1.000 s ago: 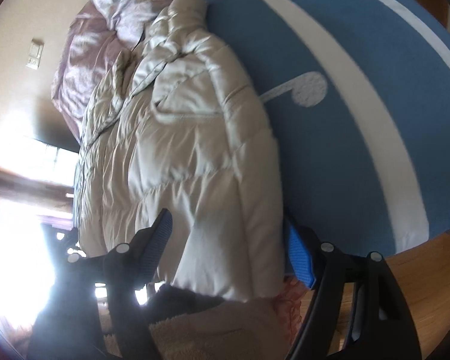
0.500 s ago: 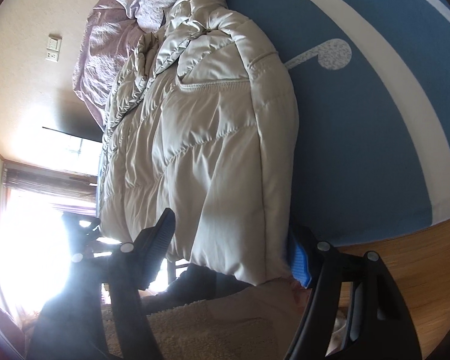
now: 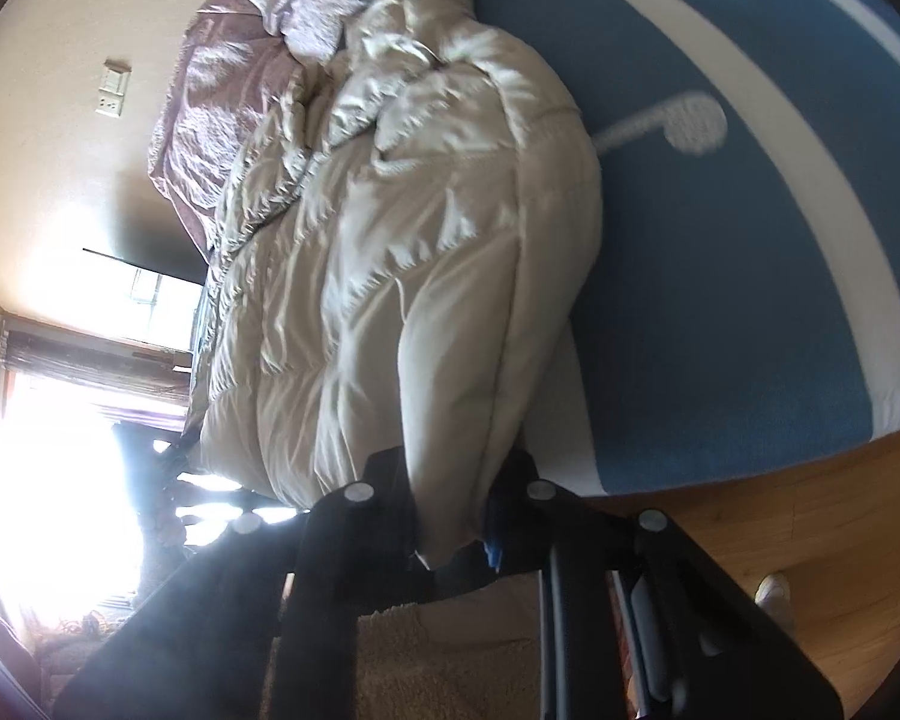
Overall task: Fold large clothes
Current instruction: 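Close both grippers on the hem of the cream jacket, then lift the hem with both grippers and fold it over toward the collar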
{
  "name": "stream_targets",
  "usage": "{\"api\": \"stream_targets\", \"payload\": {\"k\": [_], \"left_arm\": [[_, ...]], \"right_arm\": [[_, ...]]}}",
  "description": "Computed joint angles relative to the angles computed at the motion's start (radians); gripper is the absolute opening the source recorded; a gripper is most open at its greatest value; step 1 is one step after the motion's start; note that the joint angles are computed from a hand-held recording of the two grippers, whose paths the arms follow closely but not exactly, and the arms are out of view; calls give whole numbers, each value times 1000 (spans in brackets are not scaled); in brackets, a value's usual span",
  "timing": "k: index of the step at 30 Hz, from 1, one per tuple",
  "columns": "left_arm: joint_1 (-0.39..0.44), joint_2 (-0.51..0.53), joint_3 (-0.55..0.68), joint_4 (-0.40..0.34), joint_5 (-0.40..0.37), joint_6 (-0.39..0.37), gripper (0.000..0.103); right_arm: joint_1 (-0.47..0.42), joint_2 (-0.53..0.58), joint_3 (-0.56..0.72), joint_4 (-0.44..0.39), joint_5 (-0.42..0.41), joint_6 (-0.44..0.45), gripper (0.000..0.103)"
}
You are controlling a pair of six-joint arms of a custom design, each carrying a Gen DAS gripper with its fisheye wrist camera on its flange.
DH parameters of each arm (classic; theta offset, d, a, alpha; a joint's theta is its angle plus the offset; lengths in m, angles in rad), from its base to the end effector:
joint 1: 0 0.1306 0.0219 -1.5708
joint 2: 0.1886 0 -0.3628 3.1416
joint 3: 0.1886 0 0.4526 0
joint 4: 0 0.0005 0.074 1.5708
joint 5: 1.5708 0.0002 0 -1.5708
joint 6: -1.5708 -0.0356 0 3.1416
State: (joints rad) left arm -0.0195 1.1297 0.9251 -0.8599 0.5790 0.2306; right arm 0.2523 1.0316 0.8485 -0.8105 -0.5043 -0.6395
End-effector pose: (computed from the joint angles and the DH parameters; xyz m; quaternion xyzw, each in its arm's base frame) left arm 0.4241 -0.0283 0.2991 -0.0266 0.9302 -0.3042 0.2037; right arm 0.3827 0.1159 0.3007 0.1089 0.9246 0.3346 0.1455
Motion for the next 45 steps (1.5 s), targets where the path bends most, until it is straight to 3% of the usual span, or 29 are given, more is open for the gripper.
{"api": "stream_targets", "payload": {"k": [10,15,21,31,41,45], "left_arm": [[2,-27,32,98,-24,35,11],[-7,-19,66,153,-51,61,11],[-9,24,126,271,-78,130,11],[-19,207,306,430,-130,235,11],[-33,391,475,491,-197,300,11],[-41,479,560,485,-242,327,11]], "right_arm": [[35,-27,55,18,128,29,15],[47,-36,82,81,207,24,15],[62,2,153,168,339,35,15],[94,271,437,243,596,117,15],[98,491,643,304,763,164,15],[101,632,783,276,845,169,15]]}}
